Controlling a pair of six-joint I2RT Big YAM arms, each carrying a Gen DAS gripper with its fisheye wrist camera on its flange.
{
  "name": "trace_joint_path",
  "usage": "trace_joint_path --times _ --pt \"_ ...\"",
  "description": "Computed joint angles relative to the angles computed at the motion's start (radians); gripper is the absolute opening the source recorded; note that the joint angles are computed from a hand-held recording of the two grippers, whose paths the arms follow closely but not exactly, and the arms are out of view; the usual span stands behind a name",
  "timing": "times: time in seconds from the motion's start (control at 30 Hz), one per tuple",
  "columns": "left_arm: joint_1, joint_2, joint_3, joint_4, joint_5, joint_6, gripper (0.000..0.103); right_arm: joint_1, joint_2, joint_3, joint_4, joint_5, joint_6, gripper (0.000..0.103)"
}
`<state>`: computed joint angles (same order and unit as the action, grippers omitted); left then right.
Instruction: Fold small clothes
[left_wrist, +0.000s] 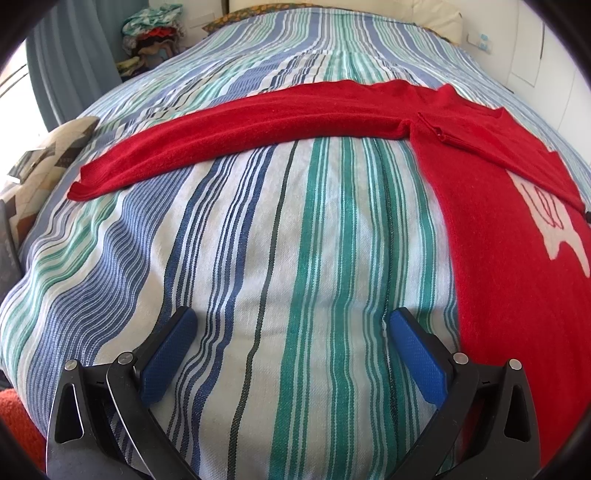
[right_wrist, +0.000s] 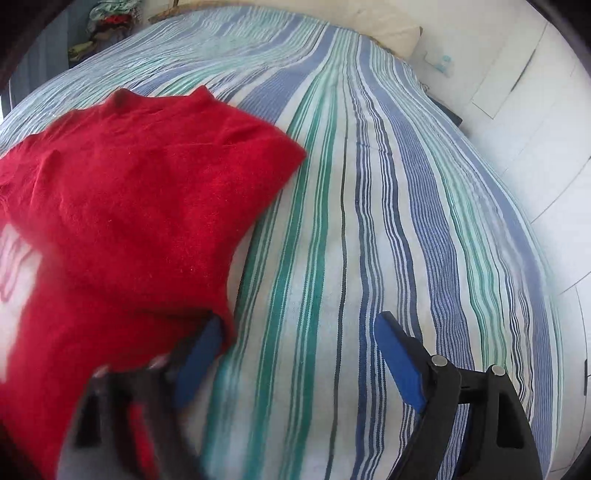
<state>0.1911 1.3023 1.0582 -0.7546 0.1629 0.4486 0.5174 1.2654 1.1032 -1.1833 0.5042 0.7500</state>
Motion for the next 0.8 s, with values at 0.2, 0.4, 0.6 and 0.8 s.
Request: trace_joint_path --times 0.2,0.4,0.6,0.8 --pt "0.001 0.000 0.000 0.000 0.000 0.001 0.103 0.065 -0.078 0.011 -0.035 0.009 0.048 0.082" --pt "0.000 -0.002 -0.004 0.007 0.001 0.000 0.103 0.271 -0.196 -0.048 -0.084 0.081 0.325 0.088" --pt "-0.001 -0.007 -0.011 0.018 -0.002 -0.004 0.103 0.535 -0.206 -0.077 -0.292 0.173 0.766 0.092" --pt "-0.002 -0.012 -0.019 0.029 -0.005 -0.006 0.103 0.536 -0.236 -0.100 -0.350 0.212 0.912 0.098"
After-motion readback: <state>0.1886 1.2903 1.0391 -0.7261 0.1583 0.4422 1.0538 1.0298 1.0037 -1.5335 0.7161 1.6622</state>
